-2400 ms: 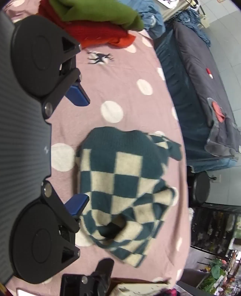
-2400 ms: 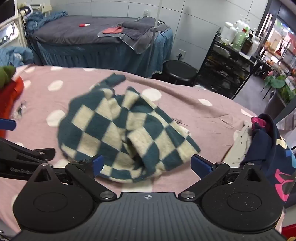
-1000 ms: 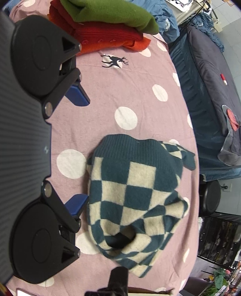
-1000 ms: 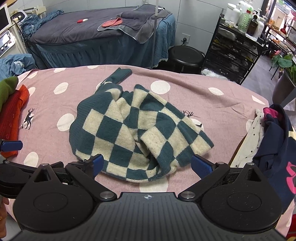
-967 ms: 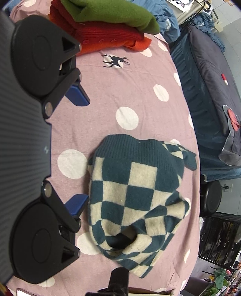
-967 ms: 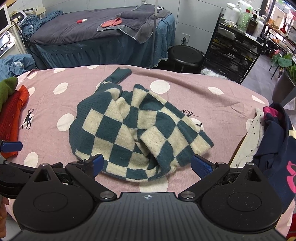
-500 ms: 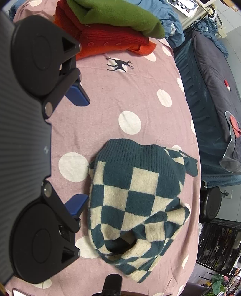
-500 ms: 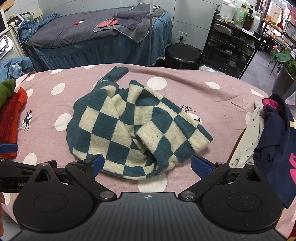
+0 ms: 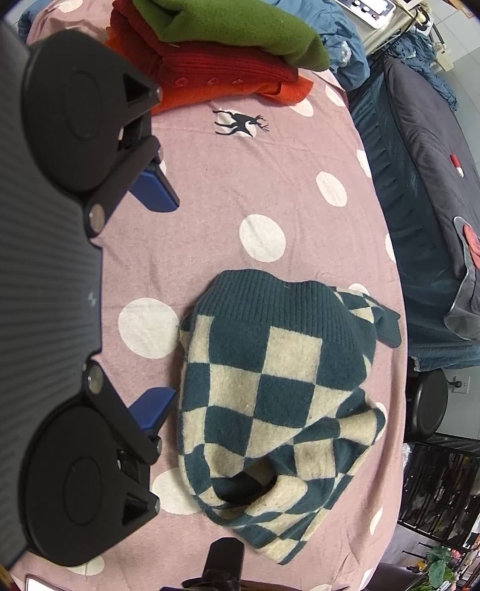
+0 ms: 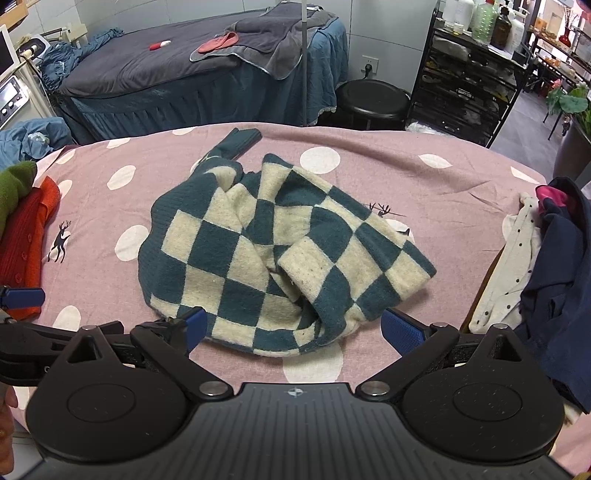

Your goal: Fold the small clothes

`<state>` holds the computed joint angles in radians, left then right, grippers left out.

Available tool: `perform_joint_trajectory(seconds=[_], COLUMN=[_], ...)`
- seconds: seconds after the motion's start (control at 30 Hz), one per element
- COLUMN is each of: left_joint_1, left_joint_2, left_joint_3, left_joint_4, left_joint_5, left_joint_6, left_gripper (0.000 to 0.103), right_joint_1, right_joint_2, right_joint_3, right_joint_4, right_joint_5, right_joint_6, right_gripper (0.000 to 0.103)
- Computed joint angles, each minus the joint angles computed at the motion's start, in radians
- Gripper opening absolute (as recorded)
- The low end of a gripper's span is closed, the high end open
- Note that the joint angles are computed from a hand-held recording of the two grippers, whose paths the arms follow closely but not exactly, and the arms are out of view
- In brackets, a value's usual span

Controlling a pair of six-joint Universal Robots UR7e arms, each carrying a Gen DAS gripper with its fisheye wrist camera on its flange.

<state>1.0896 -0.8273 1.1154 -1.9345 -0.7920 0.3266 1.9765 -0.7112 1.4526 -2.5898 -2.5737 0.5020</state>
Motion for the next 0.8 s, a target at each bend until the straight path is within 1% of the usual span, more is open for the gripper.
perform_joint_trajectory(seconds=[0.27,0.37,0.43,0.53,0.63,0.7,0.8], left_joint_1=[0.003,0.007,0.012,0.028,0.047,0.064,0.090], left_joint_2=[0.007,0.010,0.014,0.019,0.024,0.030,0.062], left_joint_3=[-0.006,-0.009,-0.013,-0.018,-0.012,-0.013,-0.065], left_joint_4=[0.016,0.015,0.016,0.016,-0.016,-0.059,-0.076], left_joint_5=[0.003,-0.006,-0.023,-0.064,-0.090,-0.111,-0.146], left_joint_6=[-0.008,-0.012,-0.019,-0.031,-0.009,0.027,0.059], left_gripper=[0.103,0.103,0.103,0.103,0.103,0.103,0.102], right_joint_1=[-0.006,-0.009,-0.013,-0.018,-0.027,-0.034,-0.045], right_joint_2=[0.000,-0.001,-0.003,-0.008,-0.012,-0.010,-0.002], right_joint_3=[0.002,0.011,0.019,0.045,0.072,0.081,0.092], right_joint_4=[-0.008,-0.037,-0.058,-0.131,-0.195,-0.196,-0.196], right_joint_5=[0.024,0.037,0.052,0.078,0.115,0.128,0.134], right_joint_6=[-0.010,-0.029,-0.041,-0.076,-0.112,-0.129,-0.161], right_gripper=[0.103,0.103,0.103,0.103,0.103,0.103,0.103])
